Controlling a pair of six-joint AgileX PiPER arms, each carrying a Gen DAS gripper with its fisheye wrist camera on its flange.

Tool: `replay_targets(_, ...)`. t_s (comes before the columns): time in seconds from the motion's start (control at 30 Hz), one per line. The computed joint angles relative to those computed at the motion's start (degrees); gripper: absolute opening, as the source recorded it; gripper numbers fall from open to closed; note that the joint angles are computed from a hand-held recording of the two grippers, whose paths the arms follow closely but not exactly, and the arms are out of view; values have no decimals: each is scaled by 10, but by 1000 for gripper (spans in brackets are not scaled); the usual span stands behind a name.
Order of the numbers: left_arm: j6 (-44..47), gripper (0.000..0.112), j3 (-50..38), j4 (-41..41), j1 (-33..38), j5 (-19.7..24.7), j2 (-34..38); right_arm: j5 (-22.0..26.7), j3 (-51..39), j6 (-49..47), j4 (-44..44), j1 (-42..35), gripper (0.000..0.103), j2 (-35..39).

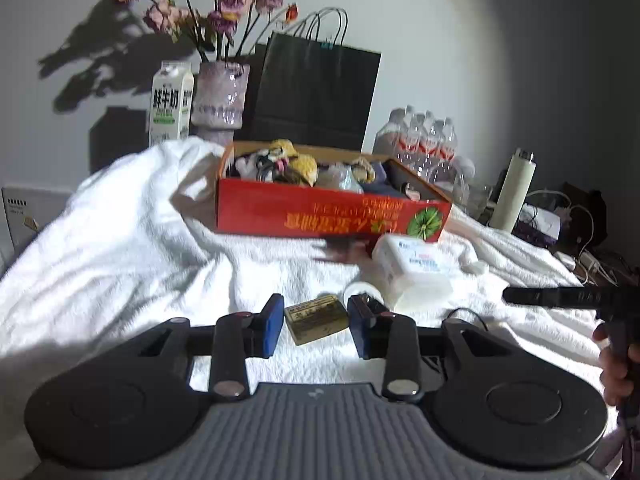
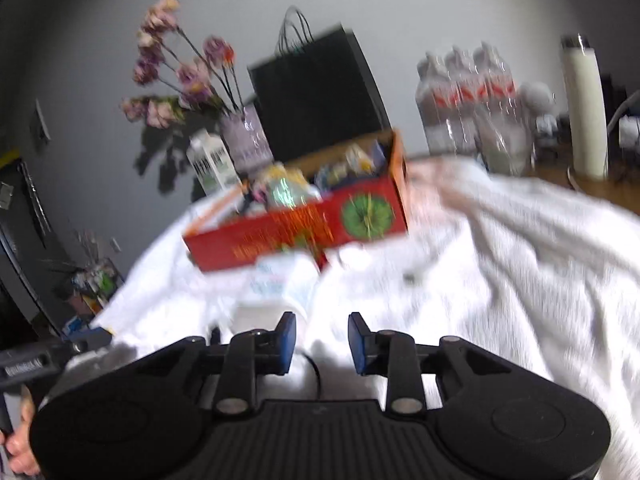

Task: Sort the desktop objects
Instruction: 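Grasp the thin black cable with the right tool while the left tool holds the gold packet, then drop the gold packet into the red box with the left tool while the right tool drops the cable in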

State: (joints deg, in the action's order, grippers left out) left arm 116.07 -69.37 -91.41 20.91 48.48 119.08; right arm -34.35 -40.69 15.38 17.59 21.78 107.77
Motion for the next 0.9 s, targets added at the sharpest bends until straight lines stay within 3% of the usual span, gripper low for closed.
replay_targets(0.1,-6,36,-1,12,-5,-1,5,12,-17,-30,19,20,28,29)
replay_targets(0.23,2,36,6,15,-15,0,6,15,-76,-245,185,73,24,76)
replay_targets(0.3,10,36,15,13,-17,0,2,4,-112,-359,296,93,3,107)
replay_targets(0.5,29,36,31,-1,-10,12,-15,-108,-81,-468,428,160,1,65)
replay_targets(0.67,-30,36,-21,20,-6,37,-16,-167,-49,-503,446,188,1,-8)
replay_targets(0.8,-97,36,-117,29,-27,16,2,-132,-77,-555,413,156,1,-52)
replay_targets(0.9,-247,36,-274,107,-54,1,55,-65,-147,-602,398,108,1,-51)
